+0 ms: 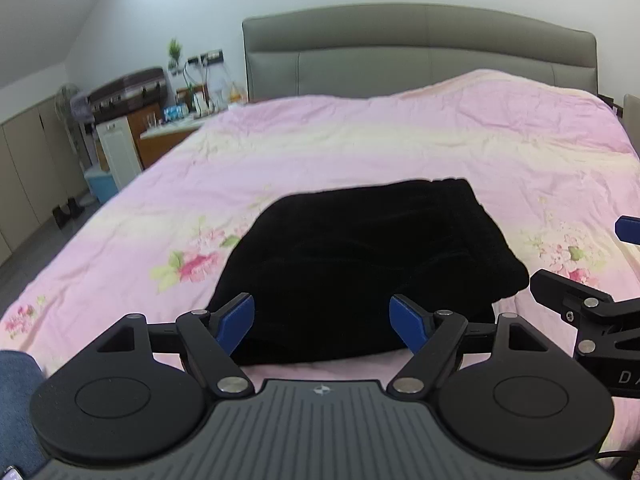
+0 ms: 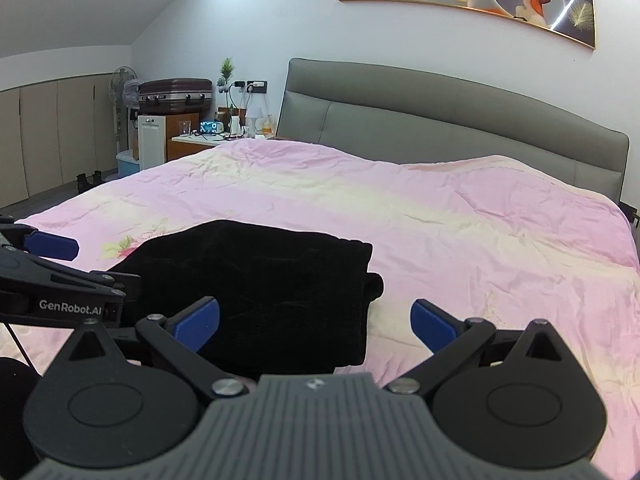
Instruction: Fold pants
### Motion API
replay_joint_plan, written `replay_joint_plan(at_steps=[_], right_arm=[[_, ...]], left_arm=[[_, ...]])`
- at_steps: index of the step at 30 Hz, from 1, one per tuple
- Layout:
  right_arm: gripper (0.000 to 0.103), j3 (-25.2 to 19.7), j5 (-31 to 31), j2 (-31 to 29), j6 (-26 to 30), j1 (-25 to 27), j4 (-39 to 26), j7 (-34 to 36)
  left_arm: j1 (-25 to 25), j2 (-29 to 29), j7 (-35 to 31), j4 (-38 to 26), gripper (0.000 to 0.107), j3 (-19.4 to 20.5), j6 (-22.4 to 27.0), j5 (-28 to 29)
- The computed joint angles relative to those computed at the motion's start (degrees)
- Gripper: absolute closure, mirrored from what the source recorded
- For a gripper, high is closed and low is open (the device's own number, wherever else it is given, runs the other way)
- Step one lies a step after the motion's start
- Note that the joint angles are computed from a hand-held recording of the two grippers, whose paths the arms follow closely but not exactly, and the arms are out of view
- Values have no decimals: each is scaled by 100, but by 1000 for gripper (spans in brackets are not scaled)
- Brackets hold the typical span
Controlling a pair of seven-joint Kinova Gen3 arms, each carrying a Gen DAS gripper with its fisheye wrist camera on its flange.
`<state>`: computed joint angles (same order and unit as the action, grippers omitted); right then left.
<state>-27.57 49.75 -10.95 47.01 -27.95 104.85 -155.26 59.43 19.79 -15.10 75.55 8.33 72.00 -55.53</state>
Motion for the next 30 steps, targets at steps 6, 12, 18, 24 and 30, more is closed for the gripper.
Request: replay_joint_plan(at_steps=[6, 12, 18, 24, 30], right_arm=[[5, 345, -622, 304, 53, -103, -232, 220], [5, 437, -613, 368, 18, -172, -193, 159], [5, 478, -590, 342, -52, -190, -162, 117], [5, 447, -468, 336, -74, -200, -146, 16], [5, 402, -384, 310, -81, -218, -148, -41]], left_arm=[[-159, 35, -101, -26, 17, -2, -33, 403], [-134, 44, -52, -64, 17, -22, -28, 456], [-112, 52, -93, -149, 17, -39, -2, 437], [-94, 22, -98, -164, 17, -39, 21, 426], [-88, 32, -106, -210, 17, -36, 54, 404]])
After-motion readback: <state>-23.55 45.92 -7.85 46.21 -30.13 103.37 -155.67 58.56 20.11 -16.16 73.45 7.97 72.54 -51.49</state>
